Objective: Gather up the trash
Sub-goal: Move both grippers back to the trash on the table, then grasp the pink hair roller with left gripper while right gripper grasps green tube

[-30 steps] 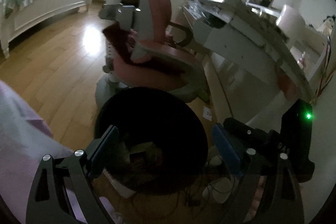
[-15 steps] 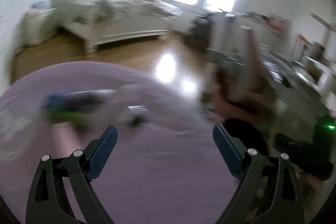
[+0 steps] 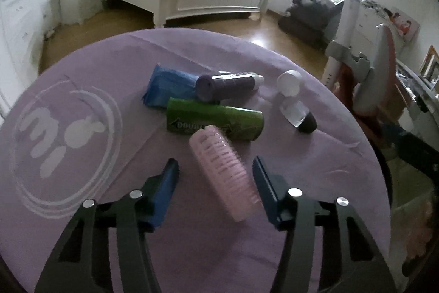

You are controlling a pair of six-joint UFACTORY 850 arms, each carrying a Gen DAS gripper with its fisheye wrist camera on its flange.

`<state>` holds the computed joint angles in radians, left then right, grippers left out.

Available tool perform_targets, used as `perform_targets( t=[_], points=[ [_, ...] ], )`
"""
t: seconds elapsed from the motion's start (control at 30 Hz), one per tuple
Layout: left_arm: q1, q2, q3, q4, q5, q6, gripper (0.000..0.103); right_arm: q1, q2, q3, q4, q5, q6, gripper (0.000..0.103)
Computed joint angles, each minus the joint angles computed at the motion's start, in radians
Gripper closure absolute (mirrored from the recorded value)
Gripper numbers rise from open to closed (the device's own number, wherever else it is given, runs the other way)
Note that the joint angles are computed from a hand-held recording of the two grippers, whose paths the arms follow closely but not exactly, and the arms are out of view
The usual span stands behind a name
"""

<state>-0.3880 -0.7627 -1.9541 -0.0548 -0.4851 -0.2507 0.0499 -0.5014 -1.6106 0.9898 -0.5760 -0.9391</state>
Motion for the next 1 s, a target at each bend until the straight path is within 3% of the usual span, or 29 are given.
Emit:
perform_targets(
  t=[0.13, 0.3, 0.53, 0.63, 0.77, 0.9, 1.0],
  points=[
    [0.023, 0.032, 0.049, -0.169, 0.019, 0.192, 0.065, 0.046, -0.091, -0.136, -0.140, -0.045, 0.055, 0.027],
    [0.048, 0.069, 0.106, -0.300, 0.041, 0.328, 0.069, 0.111, -0.247, -0.368, -0.359, -0.132, 0.144, 0.033],
    [0.084, 0.166, 0.241, -0.320, 0.097, 0.345, 0.071, 0.162, -0.445, -0.664, -0.543, -0.279, 0.248, 0.047],
    [0.098, 0.198, 0.287, -0.382, 0.123, 0.389, 0.071, 0.175, -0.500, -0.747, -0.573, -0.348, 0.275, 0.065],
    [0.100, 0.224, 0.323, -0.422, 0.152, 0.421, 0.071, 0.172, -0.429, -0.621, -0.488, -0.318, 0.237, 0.081],
    [0.094, 0.246, 0.353, -0.517, 0.182, 0.507, 0.071, 0.137, -0.329, -0.464, -0.301, -0.300, 0.180, 0.081],
    [0.073, 0.252, 0.351, -0.517, 0.203, 0.510, 0.071, 0.091, -0.202, -0.264, -0.064, -0.246, 0.077, 0.081]
  ],
)
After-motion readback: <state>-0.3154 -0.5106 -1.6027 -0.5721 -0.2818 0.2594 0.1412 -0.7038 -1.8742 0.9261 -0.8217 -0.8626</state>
